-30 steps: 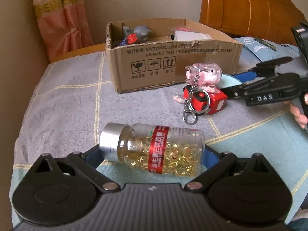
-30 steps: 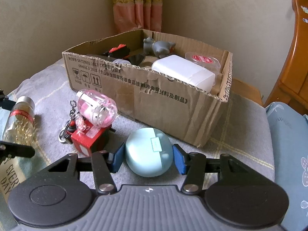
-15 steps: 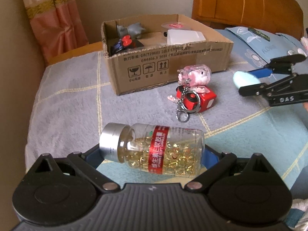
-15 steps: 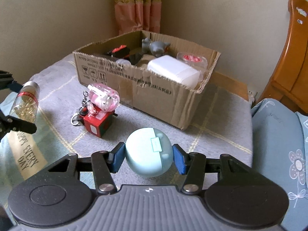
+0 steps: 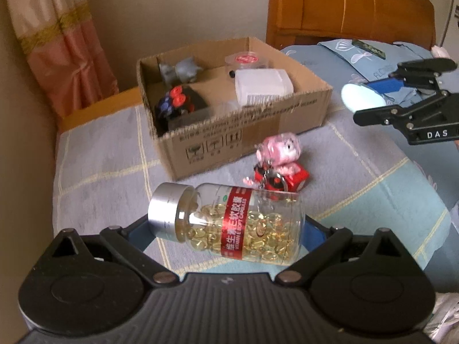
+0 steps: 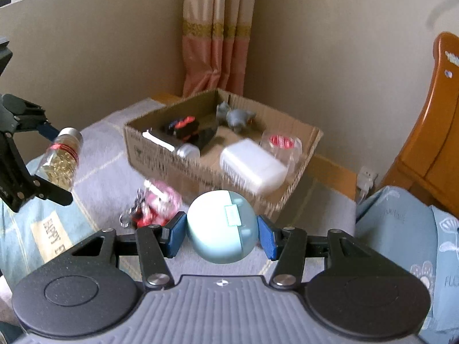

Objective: Organize rigid objects
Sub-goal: 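Carry capsule bottle and blue case over cardboard box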

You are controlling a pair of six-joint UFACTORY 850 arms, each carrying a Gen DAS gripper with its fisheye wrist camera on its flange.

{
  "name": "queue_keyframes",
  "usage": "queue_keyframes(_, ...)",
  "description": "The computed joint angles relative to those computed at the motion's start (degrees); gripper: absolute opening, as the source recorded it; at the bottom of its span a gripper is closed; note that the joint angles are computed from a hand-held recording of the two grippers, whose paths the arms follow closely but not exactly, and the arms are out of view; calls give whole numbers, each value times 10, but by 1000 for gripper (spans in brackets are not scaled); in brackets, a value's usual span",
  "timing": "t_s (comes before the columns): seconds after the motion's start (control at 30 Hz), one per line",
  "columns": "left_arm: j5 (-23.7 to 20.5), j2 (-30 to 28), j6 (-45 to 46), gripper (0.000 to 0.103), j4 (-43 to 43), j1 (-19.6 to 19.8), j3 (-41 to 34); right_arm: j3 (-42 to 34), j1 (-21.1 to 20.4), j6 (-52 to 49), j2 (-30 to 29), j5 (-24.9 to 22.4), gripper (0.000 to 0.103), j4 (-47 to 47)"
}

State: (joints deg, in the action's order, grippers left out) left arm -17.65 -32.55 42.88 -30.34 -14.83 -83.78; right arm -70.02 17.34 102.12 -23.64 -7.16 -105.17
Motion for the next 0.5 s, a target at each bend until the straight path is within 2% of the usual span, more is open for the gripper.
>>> queue_keyframes(0.23, -16, -28, 2, 99, 5, 1, -70, -50, -7, -8, -25, 1, 58, -8)
queue_keyframes(0.4, -21, -70, -45, 99, 57, -2, -150, -95, -13, -93, -54, 6, 58, 71)
queue_keyframes(0.5, -38, -101, -85, 99, 92, -3, -205, -117, -17, -141, -69, 12, 58, 116)
